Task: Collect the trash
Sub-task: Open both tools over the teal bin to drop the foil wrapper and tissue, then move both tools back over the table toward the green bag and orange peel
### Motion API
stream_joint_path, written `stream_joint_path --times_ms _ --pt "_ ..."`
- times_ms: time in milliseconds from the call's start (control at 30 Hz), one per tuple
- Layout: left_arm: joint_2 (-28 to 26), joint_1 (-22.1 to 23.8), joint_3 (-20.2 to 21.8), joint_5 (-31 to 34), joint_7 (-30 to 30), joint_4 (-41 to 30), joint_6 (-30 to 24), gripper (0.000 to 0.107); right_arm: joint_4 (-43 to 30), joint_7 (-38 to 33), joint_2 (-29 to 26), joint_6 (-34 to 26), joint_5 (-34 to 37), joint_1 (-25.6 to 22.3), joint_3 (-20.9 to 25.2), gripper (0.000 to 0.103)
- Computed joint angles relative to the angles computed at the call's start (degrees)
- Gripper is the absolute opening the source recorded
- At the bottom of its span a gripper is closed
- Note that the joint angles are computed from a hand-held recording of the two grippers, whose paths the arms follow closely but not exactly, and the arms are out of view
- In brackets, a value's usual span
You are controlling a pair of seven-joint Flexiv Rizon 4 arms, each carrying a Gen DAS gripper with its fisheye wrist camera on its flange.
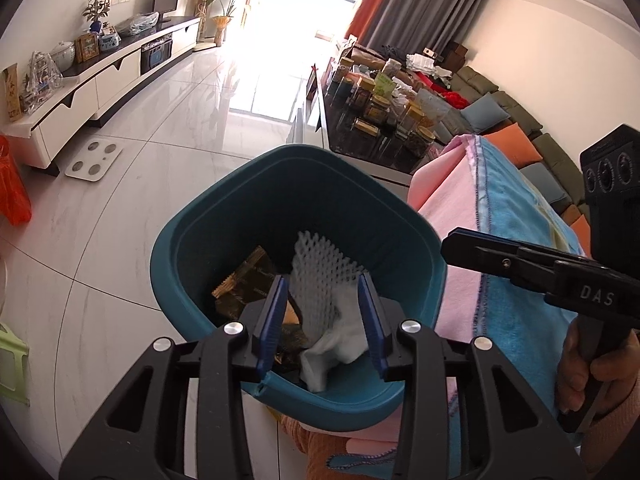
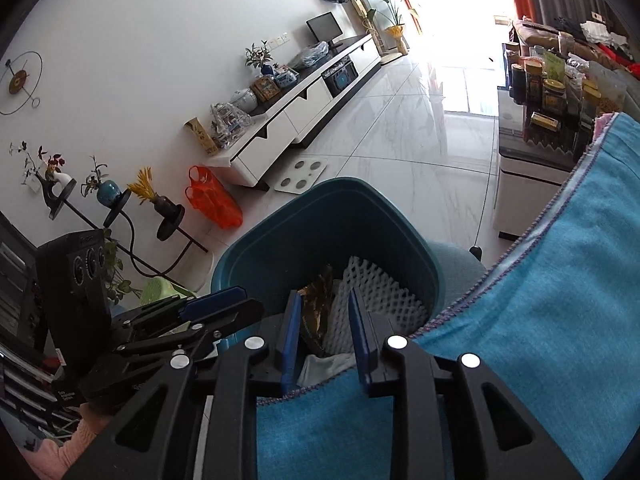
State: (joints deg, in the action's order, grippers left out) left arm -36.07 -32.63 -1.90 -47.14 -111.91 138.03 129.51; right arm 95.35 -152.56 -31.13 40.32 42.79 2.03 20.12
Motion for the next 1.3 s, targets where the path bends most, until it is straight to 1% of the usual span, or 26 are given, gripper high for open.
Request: stream_joint_path --times_ms 133,233,333,367,433,500,567,667,733,800,967,1067,1200,1300 --pt "0.67 -1.05 0.06 -0.22 0.25 0.63 2.04 0.040 0.34 -1.41 0.71 -0.71 1.08 -1.35 0.04 0.024" --pt "1.21 -2.19 -0.27 -0.77 1.26 0.69 4.21 0.046 0.76 -4.12 2.03 -2.71 3.09 -3.65 0.11 0.024" --pt "1.56 -3.36 -0.90 -1.37 3.36 0.28 6.38 0.053 1.03 -7.22 3.48 -5.02 5.21 -5.80 -0.57 0.025" --pt "1.58 -3.50 -1.19 -1.05 4.08 -0.10 7.12 0.055 0.83 -8.11 3.80 -5.89 5.88 -6.39 -1.02 0.027" --pt "1.47 -3.61 -1.88 -0.09 5.55 -1.12 8.21 0.058 1.21 -10.49 5.08 -7.52 7.72 -8.14 -1.93 0.028" --pt "1.19 -3.35 -2.67 1.78 7.09 -2.71 8.57 0.059 1.49 -11.96 6.08 -8.77 9.03 -9.21 -3.15 0.029" --pt "0.92 -3.67 -3.14 2.35 9.68 -4.78 7.92 0.060 1.88 -13.84 7.18 -9.69 10.66 -10.65 -4.49 0.029" --pt "-0.40 -4.44 -3.73 3.23 13.96 -9.04 6.18 0.060 2.11 -15.73 8.37 -10.55 12.63 -12.46 -6.60 0.029" --pt "-1.24 -4.40 -4.22 4.60 15.42 -11.22 5.15 0.061 1.82 -15.99 8.69 -11.62 13.96 -13.96 -8.04 0.029" --pt "-2.44 -4.11 -4.79 6.49 16.68 -14.17 3.27 0.061 1.86 -16.20 8.90 -11.48 14.97 -14.92 -9.18 0.029" --pt "-5.54 -5.23 -4.69 8.23 19.89 -21.23 -2.03 0.061 2.28 -16.88 8.68 -8.50 16.52 -17.07 -11.51 0.031" --pt "-7.35 -6.70 -3.64 8.25 22.19 -25.69 -5.46 0.061 2.19 -16.17 8.05 -6.04 17.24 -18.43 -12.33 0.036" --pt "-9.87 -8.66 -1.54 7.95 25.01 -31.99 -10.32 0.061 1.38 -14.77 6.53 -3.14 17.79 -20.50 -13.03 0.036" --pt "-12.03 -10.52 0.93 7.62 27.05 -37.65 -15.13 0.061 0.35 -13.74 5.05 -0.55 18.21 -22.16 -13.21 0.036"
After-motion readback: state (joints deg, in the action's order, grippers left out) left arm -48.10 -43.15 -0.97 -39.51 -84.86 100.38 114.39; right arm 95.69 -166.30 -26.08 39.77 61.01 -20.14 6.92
